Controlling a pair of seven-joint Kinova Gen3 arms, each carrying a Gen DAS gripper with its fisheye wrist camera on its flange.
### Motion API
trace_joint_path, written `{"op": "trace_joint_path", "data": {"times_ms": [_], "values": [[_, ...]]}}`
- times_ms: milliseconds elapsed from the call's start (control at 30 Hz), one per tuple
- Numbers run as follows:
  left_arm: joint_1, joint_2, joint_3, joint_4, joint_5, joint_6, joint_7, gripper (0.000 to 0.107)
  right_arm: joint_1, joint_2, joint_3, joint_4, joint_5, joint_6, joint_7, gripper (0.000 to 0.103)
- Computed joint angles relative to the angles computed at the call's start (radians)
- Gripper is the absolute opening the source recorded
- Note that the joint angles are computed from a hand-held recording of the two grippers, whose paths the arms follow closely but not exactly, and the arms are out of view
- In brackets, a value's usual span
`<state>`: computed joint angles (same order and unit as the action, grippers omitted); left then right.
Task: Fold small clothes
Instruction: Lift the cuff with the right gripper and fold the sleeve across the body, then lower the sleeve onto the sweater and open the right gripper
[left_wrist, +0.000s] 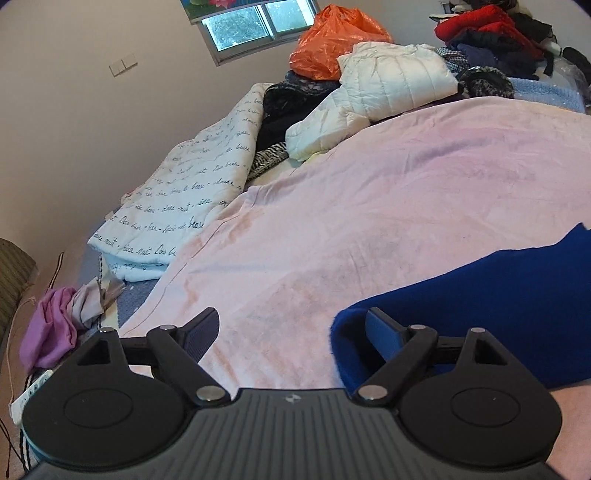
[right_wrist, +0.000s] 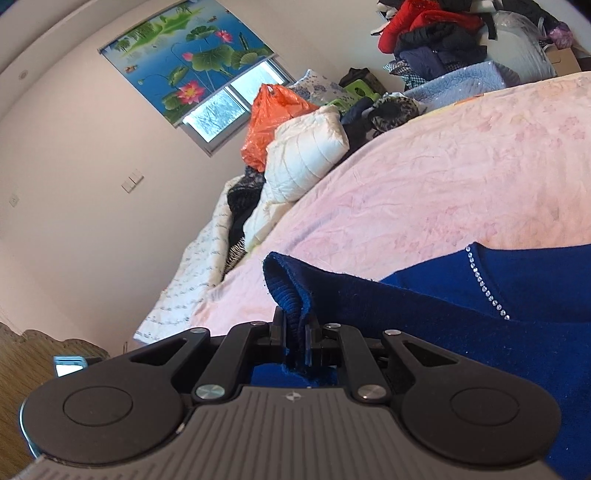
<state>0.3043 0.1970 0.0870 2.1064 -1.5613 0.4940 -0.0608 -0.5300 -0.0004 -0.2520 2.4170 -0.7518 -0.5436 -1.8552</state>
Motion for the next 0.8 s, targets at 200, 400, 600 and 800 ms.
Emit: {"op": "trace_joint_path", "data": {"times_ms": [200,400,600,800], "values": [[0.038,-0.049,0.04,0.048,-0.087,0.015,0.083,0.087,-0.009,0.089,0.03,-0.026,0.048,0.009,-0.062,0.014],[0.041,-0.094,0.085,0.082,-0.102,-0.033,0.07,0.088,0.015,0.167,0.041,-0.088,0.122,0.06,-0.113,0.021],[0.072,-0.076,0.114,0.087,-0.099,-0.045,0.065,0.088,0.201,0.187,-0.177,-0.094,0.151,0.014,-0.127,0.061],[0.072,-0.048,0.117,0.038,-0.04,-0.248,0.014,0.088,-0.007,-0.024,0.004,0.092,-0.093,-0.032,-0.048,0.063]]}}
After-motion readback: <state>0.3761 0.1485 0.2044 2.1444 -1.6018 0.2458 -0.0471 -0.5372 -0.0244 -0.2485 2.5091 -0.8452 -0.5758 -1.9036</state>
